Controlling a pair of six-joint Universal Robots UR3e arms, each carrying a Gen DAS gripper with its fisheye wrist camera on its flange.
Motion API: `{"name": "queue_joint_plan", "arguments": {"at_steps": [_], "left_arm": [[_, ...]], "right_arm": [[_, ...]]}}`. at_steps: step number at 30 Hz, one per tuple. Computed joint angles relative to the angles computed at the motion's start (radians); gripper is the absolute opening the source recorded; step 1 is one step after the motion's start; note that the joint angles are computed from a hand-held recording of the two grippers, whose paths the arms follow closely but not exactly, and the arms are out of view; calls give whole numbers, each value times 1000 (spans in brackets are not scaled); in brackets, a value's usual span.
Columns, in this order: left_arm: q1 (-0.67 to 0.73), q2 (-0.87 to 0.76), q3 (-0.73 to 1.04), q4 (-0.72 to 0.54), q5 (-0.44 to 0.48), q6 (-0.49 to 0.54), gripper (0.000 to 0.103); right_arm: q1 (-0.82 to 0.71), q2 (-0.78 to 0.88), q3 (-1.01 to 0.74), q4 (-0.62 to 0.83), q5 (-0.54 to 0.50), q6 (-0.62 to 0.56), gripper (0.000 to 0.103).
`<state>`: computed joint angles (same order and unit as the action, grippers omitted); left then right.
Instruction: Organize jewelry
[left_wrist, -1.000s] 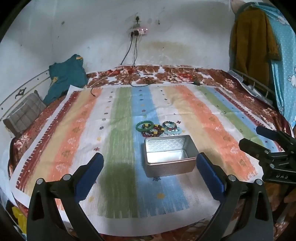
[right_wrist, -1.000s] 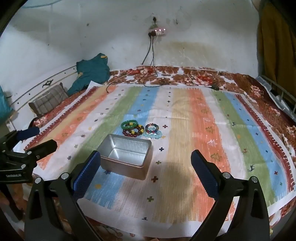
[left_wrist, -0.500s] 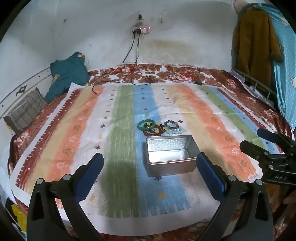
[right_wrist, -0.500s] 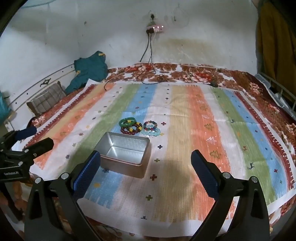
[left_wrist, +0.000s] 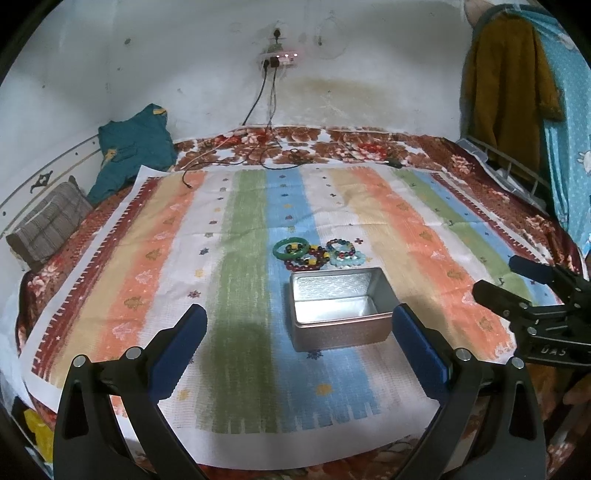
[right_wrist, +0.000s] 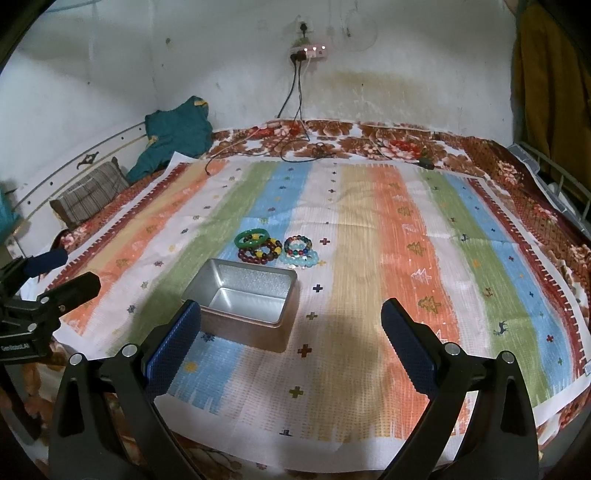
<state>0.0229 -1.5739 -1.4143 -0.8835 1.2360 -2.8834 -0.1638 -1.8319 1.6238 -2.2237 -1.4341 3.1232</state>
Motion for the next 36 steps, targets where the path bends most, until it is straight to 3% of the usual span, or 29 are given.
{"name": "queue_joint_plan", "arguments": {"at_steps": [17, 36], "left_arm": [[5, -14, 30, -32, -3, -9, 98], [-40, -122, 182, -95, 69, -30, 97]], "right_arm": [[-15, -14, 30, -4, 7, -14, 99], [-8, 42, -22, 21, -13, -19, 99]]}}
